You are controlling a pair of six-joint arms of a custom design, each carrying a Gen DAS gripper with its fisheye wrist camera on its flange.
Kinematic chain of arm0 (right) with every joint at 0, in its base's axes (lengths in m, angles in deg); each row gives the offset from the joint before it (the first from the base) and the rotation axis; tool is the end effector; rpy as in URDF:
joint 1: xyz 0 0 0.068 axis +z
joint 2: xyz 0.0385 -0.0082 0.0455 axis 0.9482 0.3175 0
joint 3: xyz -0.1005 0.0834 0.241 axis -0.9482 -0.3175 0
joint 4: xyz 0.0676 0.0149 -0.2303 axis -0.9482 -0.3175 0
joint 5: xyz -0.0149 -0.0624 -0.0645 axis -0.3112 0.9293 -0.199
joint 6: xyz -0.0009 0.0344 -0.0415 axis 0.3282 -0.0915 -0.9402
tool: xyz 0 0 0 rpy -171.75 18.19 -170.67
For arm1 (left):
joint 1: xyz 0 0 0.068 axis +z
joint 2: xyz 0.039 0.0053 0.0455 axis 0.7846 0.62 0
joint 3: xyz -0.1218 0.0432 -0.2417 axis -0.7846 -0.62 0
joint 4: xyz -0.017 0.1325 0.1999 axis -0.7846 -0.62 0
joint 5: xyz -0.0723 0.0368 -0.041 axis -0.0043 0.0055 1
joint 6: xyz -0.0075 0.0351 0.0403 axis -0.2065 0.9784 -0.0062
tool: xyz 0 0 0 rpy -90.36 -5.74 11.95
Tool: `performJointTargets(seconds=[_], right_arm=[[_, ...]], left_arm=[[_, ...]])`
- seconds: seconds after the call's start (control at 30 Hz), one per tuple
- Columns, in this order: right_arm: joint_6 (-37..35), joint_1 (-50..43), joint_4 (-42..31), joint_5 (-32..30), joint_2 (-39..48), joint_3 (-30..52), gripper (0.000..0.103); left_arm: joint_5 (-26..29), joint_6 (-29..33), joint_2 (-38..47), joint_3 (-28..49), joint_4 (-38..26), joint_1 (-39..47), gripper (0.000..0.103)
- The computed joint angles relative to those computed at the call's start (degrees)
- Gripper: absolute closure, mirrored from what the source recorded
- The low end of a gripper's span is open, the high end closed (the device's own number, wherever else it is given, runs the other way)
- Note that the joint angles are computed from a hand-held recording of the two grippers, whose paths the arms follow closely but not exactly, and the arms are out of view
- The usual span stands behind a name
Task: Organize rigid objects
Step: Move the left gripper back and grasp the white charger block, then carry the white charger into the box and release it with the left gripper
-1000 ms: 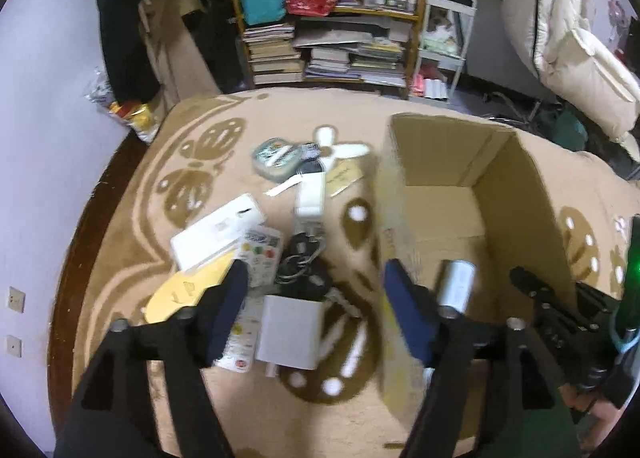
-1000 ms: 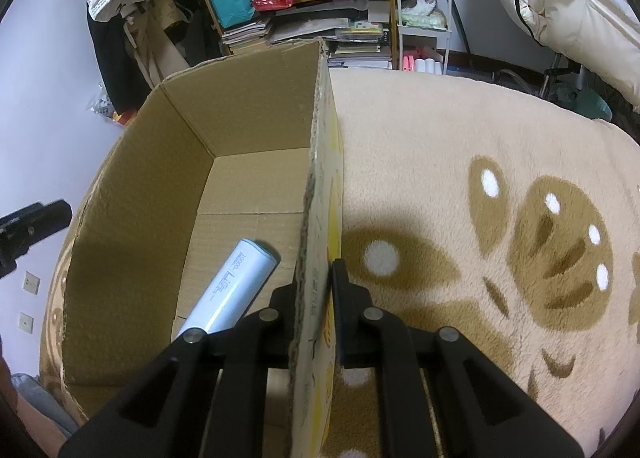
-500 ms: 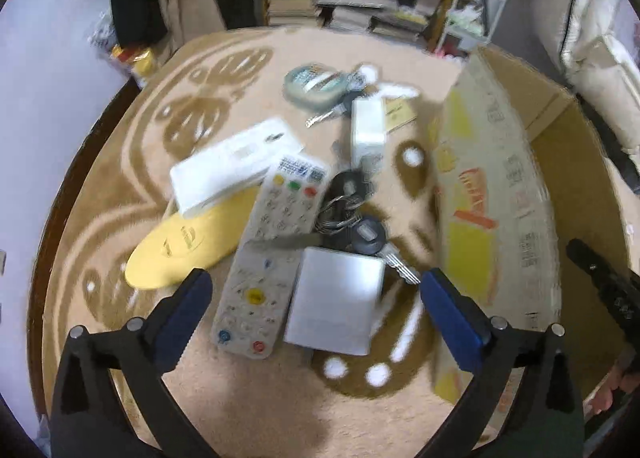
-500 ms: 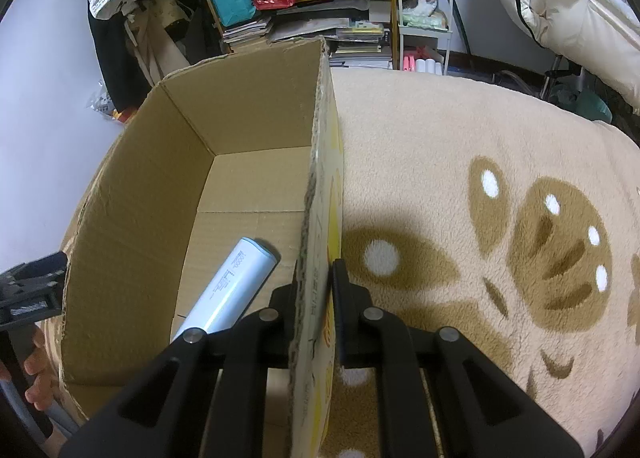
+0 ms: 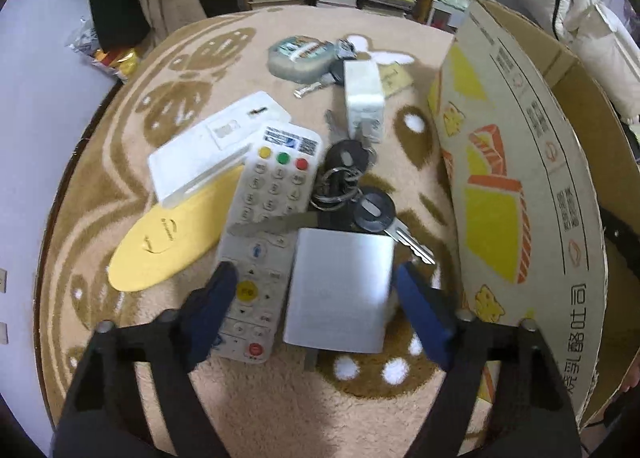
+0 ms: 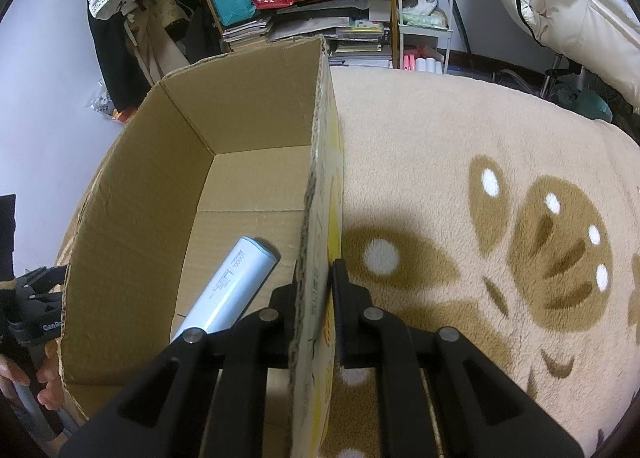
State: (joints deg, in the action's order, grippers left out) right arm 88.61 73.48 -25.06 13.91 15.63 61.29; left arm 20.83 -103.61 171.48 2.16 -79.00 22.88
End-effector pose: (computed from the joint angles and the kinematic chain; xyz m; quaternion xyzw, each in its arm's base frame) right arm 0.2059 0.0087 0.1269 0.0676 0.9585 0.0514 0.2722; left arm 0.2497 -0.1333 0.0921 0.0730 0.9777 -0.0342 0.1941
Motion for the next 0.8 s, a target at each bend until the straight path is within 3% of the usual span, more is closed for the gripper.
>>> performJointTargets(seconds=[0.07, 0.23, 0.47, 0.63, 0.8], right_arm=[[0.1, 0.0, 0.0, 0.0, 0.0, 0.0, 0.091], [0.0, 0.0, 0.0, 0.0, 0.0, 0.0, 0.091], [0.0, -0.1, -0.1, 0.0, 0.0, 0.1, 0.091], [0.0, -0.1, -0.1, -0.1, 0.0, 0.1, 0.091], [0.0, -0.1, -0.2, -0.1, 0.1, 0.2, 0.091]], left_arm=[[-0.7, 0.0, 0.5, 0.0, 0.4, -0.8, 0.031], [2.8, -0.7, 0.4, -0.5, 0.9, -0.6, 0.051], [5.8, -0.6, 4.8, 1.9, -1.1, -1.5, 0.053], [0.3, -1.8, 7.2, 3.5, -0.5, -4.6, 0.048], [0.0, -2.3, 6.9, 2.5, 1.5, -4.3, 0.052]])
